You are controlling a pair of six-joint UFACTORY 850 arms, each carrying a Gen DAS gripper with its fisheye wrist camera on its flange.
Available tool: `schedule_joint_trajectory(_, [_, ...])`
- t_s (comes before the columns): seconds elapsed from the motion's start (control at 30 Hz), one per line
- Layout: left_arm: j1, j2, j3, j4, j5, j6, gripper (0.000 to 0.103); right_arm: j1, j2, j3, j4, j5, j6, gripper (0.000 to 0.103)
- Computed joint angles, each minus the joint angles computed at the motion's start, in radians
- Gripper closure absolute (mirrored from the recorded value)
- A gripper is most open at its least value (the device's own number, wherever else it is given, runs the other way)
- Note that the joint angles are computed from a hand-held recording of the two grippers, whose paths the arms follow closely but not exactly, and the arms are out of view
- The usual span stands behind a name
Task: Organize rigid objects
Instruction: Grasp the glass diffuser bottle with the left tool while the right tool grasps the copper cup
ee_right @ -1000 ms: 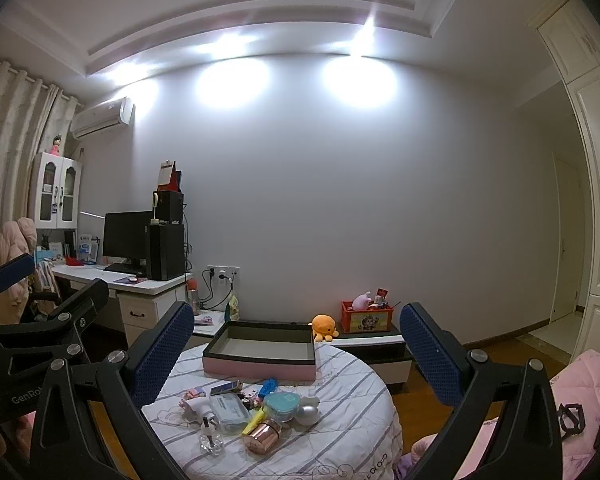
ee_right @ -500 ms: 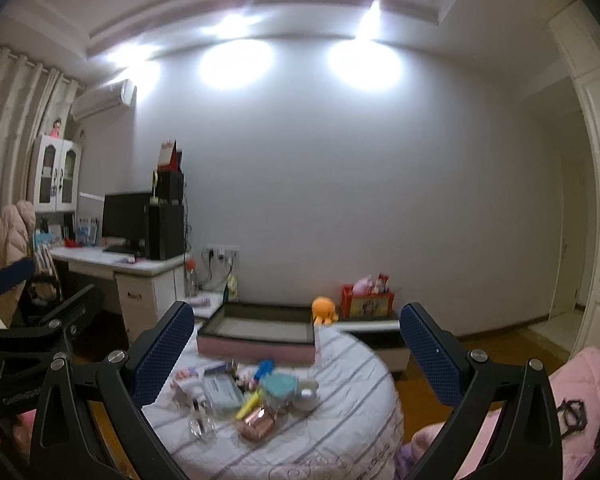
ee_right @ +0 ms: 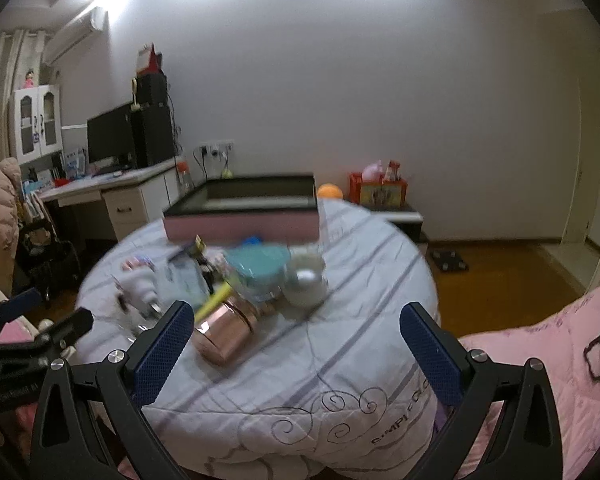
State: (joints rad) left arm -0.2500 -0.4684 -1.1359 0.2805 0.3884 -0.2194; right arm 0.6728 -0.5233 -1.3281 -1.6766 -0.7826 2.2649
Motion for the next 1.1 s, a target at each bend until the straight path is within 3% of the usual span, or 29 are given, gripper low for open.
schedule_joint_trajectory(0.2, [-0.022,-0.108,-0.1,-0.025,-0.081,0.056,0.0,-0.044,-0.037,-0.002,-0.023,0.099,0.052,0.0])
schedule_joint_trajectory(0.33, [-0.023,-0.158,-0.165,0.155,-0.135,-0.127,0.004,-0.064,-0.058,-0.016,-0.037,0.144,0.053,0.0])
schedule_joint_trajectory(0.4, [-0.032,-0.188,-0.201,0.157,-0.184,-0.108,0.008,-0.071,-0.065,-0.021,-0.046,0.157,0.057,0.0])
schedule_joint_trajectory(0.5, [-0.021,-0.2,-0.206,0.263,-0.15,-0.219,0.014,-0.082,-0.076,-0.031,-0.06,0.18,0.065,0.0])
schedule_joint_trajectory(0.57, [-0.017,-0.203,-0.211,0.296,-0.137,-0.253,0.028,-0.09,-0.083,-0.035,-0.077,0.198,0.078,0.0])
schedule_joint_trajectory(0.63, [-0.011,-0.208,-0.219,0.385,-0.122,-0.326,0.051,-0.095,-0.092,-0.046,-0.081,0.215,0.079,0.0])
schedule_joint_trajectory(0.9, [0.028,-0.209,-0.216,0.629,-0.026,-0.558,0.053,-0.096,-0.124,-0.089,-0.086,0.241,0.085,0.0])
schedule_joint_trajectory(1.1, [0.034,-0.203,-0.217,0.657,-0.012,-0.562,0.053,-0.089,-0.127,-0.105,-0.139,0.261,0.138,0.0])
